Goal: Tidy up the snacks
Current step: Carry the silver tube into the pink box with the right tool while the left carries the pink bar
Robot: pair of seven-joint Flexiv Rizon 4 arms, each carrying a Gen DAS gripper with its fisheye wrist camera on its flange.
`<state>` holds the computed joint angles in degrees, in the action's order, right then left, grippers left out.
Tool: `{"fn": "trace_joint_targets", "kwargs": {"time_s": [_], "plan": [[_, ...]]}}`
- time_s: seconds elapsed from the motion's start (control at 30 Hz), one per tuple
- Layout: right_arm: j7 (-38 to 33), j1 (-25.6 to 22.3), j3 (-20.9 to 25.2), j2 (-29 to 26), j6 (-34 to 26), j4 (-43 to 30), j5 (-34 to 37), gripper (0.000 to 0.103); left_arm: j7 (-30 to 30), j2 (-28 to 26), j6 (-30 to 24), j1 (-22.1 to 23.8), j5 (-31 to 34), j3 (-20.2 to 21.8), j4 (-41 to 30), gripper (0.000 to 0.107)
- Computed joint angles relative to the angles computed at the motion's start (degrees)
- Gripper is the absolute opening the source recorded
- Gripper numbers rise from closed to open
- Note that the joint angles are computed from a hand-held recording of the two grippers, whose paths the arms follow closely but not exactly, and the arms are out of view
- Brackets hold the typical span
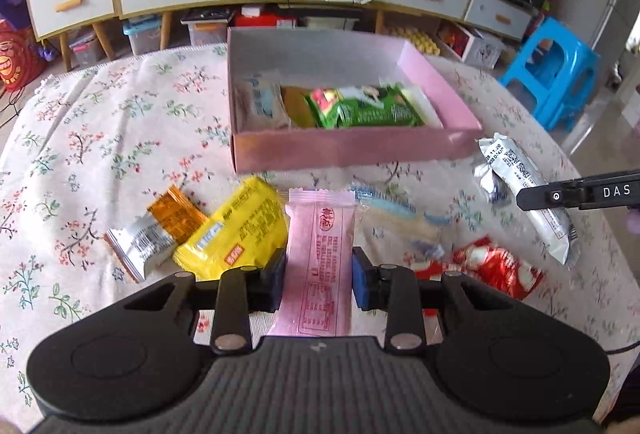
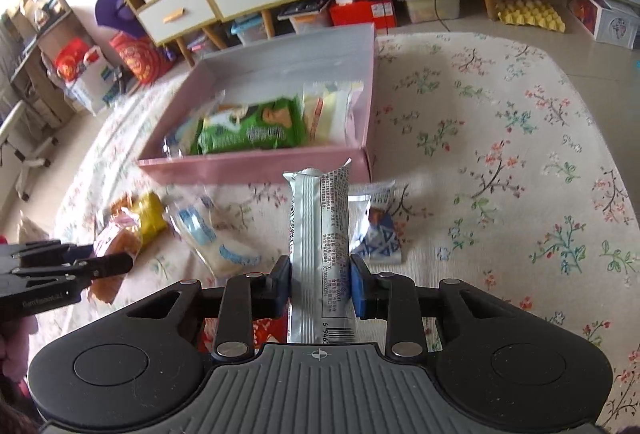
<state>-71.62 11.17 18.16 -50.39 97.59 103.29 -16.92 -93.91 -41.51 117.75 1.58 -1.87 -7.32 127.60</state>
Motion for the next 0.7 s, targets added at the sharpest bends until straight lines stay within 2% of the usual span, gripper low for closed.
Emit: {"fn": "trace_joint_targets", "kwargs": {"time_s": [0.17, 0.3, 0.47, 0.7], "plan": [[0.67, -0.58, 1.09, -0.03, 0.48, -1.44, 0.4, 0.029, -1.5, 0.33, 0.88, -0.36, -1.13, 0.14, -0.79, 0.03], [2.07, 1.99, -1.37, 0.11, 1.49, -2.46, 1.1, 0.029, -3.86, 0.57, 1.48, -1.41, -3.4, 0.54, -1.52, 0.03], [3.53, 2.86, -1.52, -1.14, 0.09, -5.3, 0.78, 0.029, -6.92, 0.08, 1.95, -1.91, -5.1, 0.34, -4.23, 0.03], [3.11, 5.03, -3.23, -3.25, -3.01, -11.97, -0.17, 0.029, -2.93, -2.56, -3.29, -8.74, -12.03, 6.67, -13.46, 0.03]]}}
